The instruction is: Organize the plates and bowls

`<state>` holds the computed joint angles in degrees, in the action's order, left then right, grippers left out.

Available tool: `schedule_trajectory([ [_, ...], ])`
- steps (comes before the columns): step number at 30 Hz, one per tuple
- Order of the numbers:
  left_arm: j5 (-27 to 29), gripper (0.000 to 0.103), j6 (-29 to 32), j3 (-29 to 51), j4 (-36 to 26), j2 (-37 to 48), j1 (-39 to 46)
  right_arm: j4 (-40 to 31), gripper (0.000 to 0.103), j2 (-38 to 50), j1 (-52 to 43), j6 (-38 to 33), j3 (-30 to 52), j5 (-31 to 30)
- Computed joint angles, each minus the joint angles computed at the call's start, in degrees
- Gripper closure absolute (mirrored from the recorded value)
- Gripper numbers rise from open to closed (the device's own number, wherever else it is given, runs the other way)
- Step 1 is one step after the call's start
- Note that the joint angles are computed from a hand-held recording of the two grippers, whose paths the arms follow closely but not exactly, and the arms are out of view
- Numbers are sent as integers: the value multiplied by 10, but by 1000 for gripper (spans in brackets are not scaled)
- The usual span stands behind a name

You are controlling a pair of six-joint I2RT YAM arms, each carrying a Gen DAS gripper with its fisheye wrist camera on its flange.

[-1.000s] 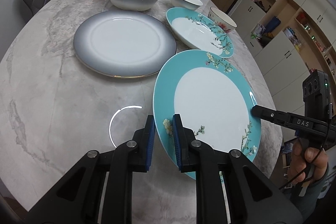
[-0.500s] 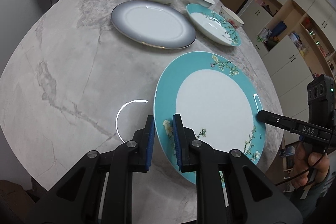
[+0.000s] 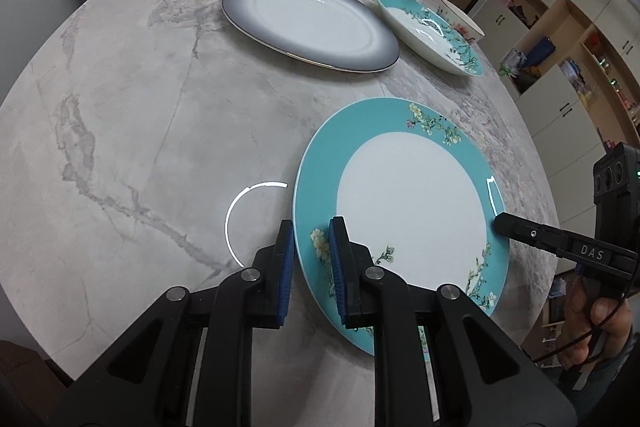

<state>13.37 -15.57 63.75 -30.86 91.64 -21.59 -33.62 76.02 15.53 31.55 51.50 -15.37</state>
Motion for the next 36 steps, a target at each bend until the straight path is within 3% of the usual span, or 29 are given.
schedule_trajectory([
  [7,-15,88,6,69,-3,64,-4,6,90,38,-21,-12,21,-10],
  [17,-13,87,3,84,18,85,-8,11,89,44,-31,-20,25,5],
  [20,-4,84,-3,86,22,89,-6,7,80,40,-31,-23,25,2],
  [22,13,83,-11,77,36,88,0,18,58,31,-35,-20,15,-19],
  [24,31,75,-16,71,39,84,7,24,44,20,-32,-14,10,-13],
  [26,30,28,-26,65,37,71,13,16,43,6,-29,-13,9,3],
  [31,56,25,-20,33,22,10,52,-19,42,-48,-46,-25,12,13],
  [36,103,24,-1,71,-10,10,114,-44,40,-54,-90,-34,55,-31],
])
